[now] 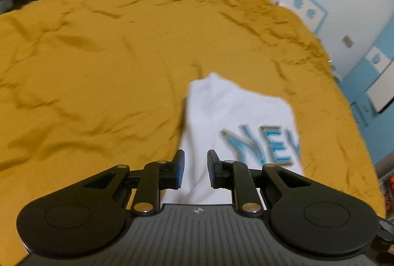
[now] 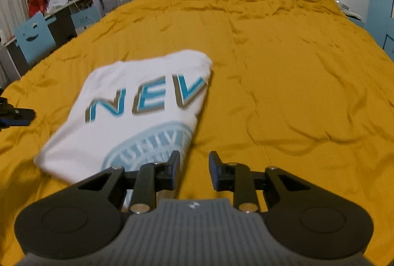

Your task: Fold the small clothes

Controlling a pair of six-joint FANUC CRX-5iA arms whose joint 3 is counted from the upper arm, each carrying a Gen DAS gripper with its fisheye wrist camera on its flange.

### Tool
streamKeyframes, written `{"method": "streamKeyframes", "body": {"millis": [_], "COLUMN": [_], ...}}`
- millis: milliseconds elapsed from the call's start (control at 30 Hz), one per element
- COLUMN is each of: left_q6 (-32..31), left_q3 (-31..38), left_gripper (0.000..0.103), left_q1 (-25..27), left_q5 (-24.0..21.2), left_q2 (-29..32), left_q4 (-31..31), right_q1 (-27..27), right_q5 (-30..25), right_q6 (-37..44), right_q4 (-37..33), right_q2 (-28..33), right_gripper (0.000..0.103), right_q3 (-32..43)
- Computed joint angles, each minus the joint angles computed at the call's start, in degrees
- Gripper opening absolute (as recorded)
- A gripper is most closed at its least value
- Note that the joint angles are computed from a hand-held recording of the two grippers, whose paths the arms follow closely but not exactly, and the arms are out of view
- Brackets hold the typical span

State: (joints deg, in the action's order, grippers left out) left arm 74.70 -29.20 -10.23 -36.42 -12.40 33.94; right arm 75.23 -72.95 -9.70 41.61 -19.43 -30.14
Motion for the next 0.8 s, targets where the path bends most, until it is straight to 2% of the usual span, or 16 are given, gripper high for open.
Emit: {"method": "streamKeyframes", "body": {"millis": [133, 300, 467, 533, 633, 800], "left_q6": [-8.58, -15.33, -19.67, -19.41, -12.62, -13.64], "left_q3": [-1.09, -0.45, 1.19, 2.14, 4.26, 3.41], "left_gripper": [0.021, 0.021, 0.021, 0.021, 0.021, 0.019], "left_q1": [-2.71, -5.95, -7.38, -7.20, -6.04, -6.12], "left_q5": [5.52, 10.71, 13.23, 13.43, 13.27, 13.74], "left_q2": [4.83, 10.38, 15.29, 17.13, 19.34, 19.87], "left_q4": [11.82, 22.36, 28.63, 28.36, 20.98, 21.94], "right_q1": [-5.56, -12.30, -18.57, -20.43, -21.67, -22.23], "right_q5": [5.75, 13.10, 19.67, 21.60, 23.77, 25.10], "right_q6": [1.02, 2.33, 4.42, 4.65, 4.00, 4.97], "right_q4": [2.15, 4.49, 6.10, 4.86, 3.00, 0.48], "right_q2": [1.40, 4.06, 7.86, 9.08, 10.26, 11.89], "right_gripper": [0.021, 0.021, 0.020, 0.019, 0.019, 0.020], "right_q3": [-0.27, 0.09, 0.97, 1.32, 1.14, 0.53]}}
